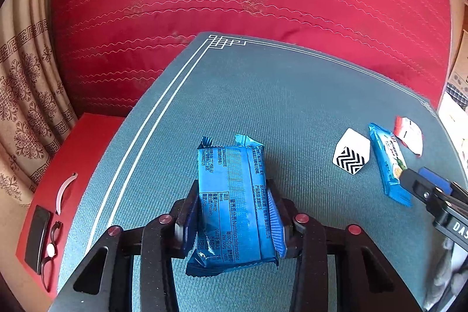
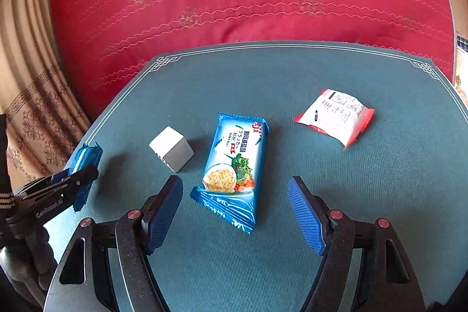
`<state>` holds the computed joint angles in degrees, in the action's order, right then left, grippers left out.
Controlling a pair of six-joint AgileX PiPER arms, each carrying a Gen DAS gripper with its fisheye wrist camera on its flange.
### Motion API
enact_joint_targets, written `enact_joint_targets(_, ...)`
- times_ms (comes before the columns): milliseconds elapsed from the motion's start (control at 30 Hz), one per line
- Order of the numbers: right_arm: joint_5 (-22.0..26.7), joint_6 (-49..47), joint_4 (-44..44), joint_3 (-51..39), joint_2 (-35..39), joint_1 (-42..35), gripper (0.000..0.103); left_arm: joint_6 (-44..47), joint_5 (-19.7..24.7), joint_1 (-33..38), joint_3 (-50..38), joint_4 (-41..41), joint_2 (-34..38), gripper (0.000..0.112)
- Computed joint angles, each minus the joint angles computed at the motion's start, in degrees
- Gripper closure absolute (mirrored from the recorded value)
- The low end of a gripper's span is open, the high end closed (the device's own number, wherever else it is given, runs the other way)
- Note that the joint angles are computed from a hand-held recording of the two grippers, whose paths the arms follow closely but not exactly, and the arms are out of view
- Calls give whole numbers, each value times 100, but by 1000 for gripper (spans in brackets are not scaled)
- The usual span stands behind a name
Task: Organize objects
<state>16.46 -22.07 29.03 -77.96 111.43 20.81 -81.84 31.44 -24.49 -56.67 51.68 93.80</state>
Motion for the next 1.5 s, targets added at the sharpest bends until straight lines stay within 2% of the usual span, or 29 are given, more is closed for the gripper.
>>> enact_joint_targets(67,59,442,-385,-244,155,56,30,12,-10,-31,0,-23,11,69)
enact_joint_targets(333,476,1623,-1570,-1129,747,185,51,123,-109,-91,-1,-109,75,69)
enact_joint_targets(433,444,2043,-2071,-1173,788,249,54,100,-124,-137,19,-81,68,69)
enact_joint_targets(633,445,2031,-2081,-1135,747,242,58,178,-155,-167,10,-147,112,69)
enact_joint_targets(800,252,1626,-1661,-668,483,165,59,187,-155,-206,-3,-132,130,69)
enact_joint_targets(967,49,879,-850,-10,84,43,59,151,-159,-309,15,-90,104,69)
enact_joint_targets(1200,-273,-768,858,1178,-665,-173,60,176,-193,-568,8,-42,73,69)
enact_joint_targets(1500,-395,-2623,2748,2344,-1466,-405,60,361,-219,-992,-56,-104,90,69)
